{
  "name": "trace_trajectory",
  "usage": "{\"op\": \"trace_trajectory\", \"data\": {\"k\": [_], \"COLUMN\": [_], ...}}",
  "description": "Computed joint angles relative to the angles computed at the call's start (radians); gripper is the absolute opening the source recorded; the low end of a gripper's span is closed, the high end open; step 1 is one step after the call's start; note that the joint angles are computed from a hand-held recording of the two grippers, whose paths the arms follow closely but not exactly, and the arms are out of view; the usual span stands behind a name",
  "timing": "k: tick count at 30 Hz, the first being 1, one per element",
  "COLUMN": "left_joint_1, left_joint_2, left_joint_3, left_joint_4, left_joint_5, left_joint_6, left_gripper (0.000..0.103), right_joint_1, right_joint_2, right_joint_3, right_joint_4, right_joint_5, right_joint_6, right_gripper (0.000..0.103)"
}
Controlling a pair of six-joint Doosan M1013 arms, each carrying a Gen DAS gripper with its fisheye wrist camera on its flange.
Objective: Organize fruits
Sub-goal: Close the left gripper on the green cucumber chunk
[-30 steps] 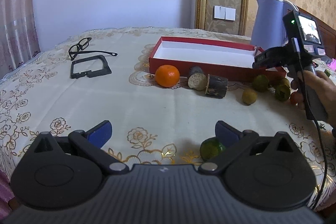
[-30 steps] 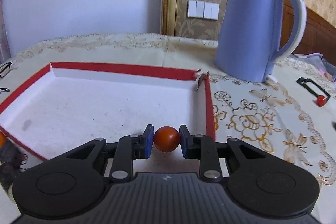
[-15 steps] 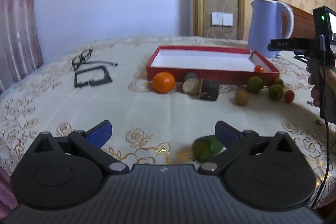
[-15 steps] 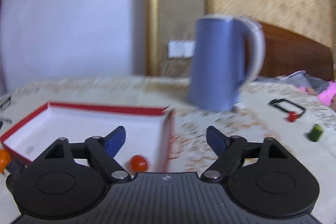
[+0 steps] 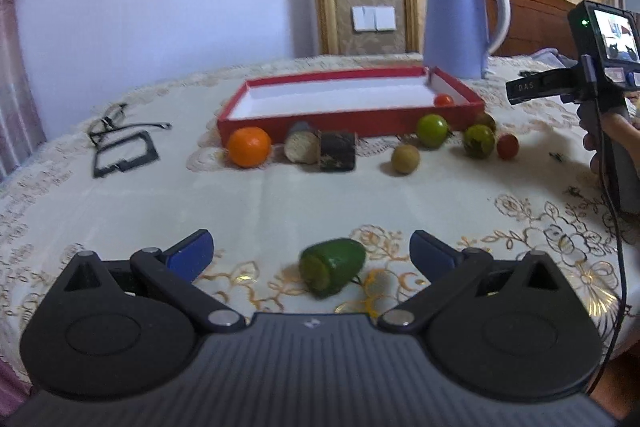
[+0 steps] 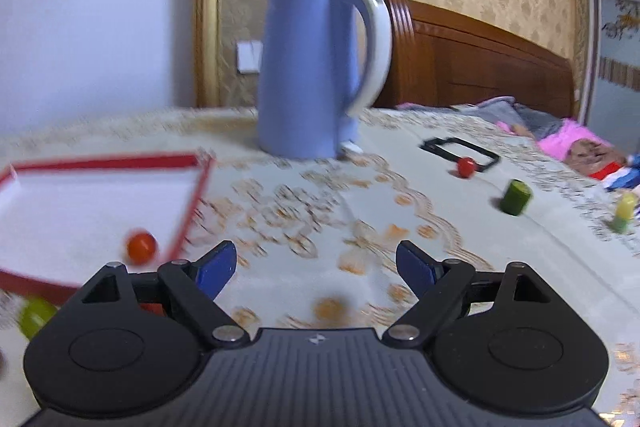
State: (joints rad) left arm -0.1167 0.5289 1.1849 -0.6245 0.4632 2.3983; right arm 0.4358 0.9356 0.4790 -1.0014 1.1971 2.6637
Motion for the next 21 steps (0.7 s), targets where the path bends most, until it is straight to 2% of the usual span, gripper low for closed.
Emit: {"op": "trace_trajectory", "data": {"k": [2, 4, 6, 7, 8, 12, 14, 17, 19, 21], "left_joint_1": [0.0, -0.001, -0.003, -0.002, 0.0, 0.0, 0.004, -0.005, -0.007, -0.006], "left_joint_2": [0.006, 0.015, 0.026, 0.032, 0.034, 0.03, 0.028, 0.015, 0.011, 0.011], "left_joint_3": [-0.007, -0.023, -0.042, -0.05, -0.053, -0.043, -0.038, -0.009, -0.001, -0.003], "left_joint_4": [0.001, 0.016, 0.06, 0.057, 0.043, 0.01, -0.047, -0.046, -0.046, -0.046], "left_joint_5": [0.013, 0.044, 0.072, 0.087, 0.095, 0.084, 0.096, 0.044, 0.028, 0.031], "left_joint_6": [-0.011, -0.034, -0.086, -0.099, -0.108, -0.069, -0.005, 0.03, 0.038, 0.029], "left_gripper": [0.103, 0.1, 0.087, 0.083, 0.08, 0.065, 0.047, 0.043, 0.036, 0.035], "right_joint_1": [-0.001, -0.006, -0.012, -0.015, -0.019, -0.028, -0.035, -0.037, -0.037, -0.036], "right_joint_2": [0.021, 0.012, 0.009, 0.014, 0.018, 0.026, 0.028, 0.008, 0.009, 0.011], "right_joint_3": [-0.039, -0.027, -0.025, -0.039, -0.05, -0.071, -0.08, -0.039, -0.043, -0.046], "right_joint_4": [0.007, 0.027, 0.052, 0.075, 0.1, 0.15, 0.193, 0.194, 0.195, 0.195], "right_joint_5": [0.062, 0.07, 0.076, 0.087, 0.094, 0.115, 0.118, 0.093, 0.094, 0.1], "right_joint_6": [-0.029, -0.017, -0.002, -0.011, -0.021, -0.028, -0.037, 0.005, 0.004, -0.003], "right_gripper": [0.087, 0.089, 0.095, 0.102, 0.102, 0.102, 0.103, 0.103, 0.103, 0.103]}}
